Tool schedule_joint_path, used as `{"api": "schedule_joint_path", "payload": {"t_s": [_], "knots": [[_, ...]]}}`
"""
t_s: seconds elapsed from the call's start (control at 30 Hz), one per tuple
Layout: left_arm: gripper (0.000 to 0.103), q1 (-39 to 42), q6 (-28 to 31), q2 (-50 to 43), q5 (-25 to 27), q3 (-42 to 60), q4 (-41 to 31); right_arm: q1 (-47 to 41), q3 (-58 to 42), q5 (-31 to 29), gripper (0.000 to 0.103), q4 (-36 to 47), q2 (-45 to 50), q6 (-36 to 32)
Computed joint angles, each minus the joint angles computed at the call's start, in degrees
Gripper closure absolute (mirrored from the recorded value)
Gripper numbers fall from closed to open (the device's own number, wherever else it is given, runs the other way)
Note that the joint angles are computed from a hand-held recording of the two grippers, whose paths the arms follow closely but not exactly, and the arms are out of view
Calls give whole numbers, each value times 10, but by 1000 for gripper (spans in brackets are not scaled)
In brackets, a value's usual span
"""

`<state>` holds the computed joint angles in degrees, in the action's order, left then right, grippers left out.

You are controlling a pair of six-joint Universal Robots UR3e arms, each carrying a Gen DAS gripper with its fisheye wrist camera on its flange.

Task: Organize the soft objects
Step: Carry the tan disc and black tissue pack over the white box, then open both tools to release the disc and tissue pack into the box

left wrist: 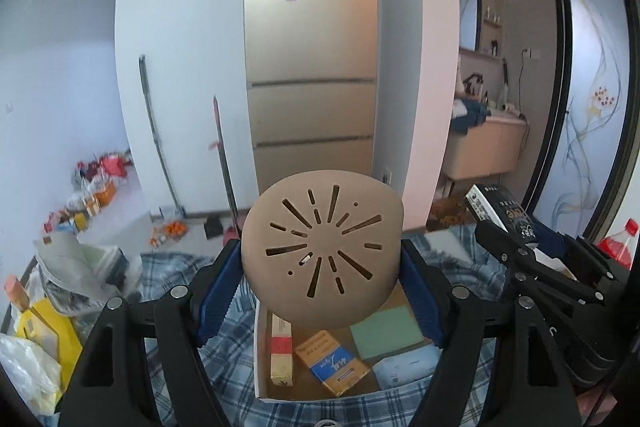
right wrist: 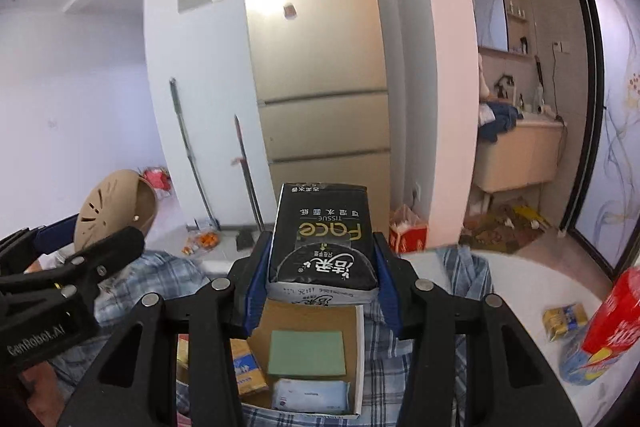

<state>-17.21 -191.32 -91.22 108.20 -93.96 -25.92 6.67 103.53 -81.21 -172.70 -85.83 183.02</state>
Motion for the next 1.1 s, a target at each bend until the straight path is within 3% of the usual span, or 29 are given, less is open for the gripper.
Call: {"api": "schedule_joint_path", "payload": {"t_s": [0.53, 1.1], "knots": [[25, 72, 17, -121, -99, 47, -87, 13, -60, 6, 57, 75, 135, -42], [22, 89, 10, -181, -145, 82, -151, 14, -91, 24, 56, 141, 183, -57]]}}
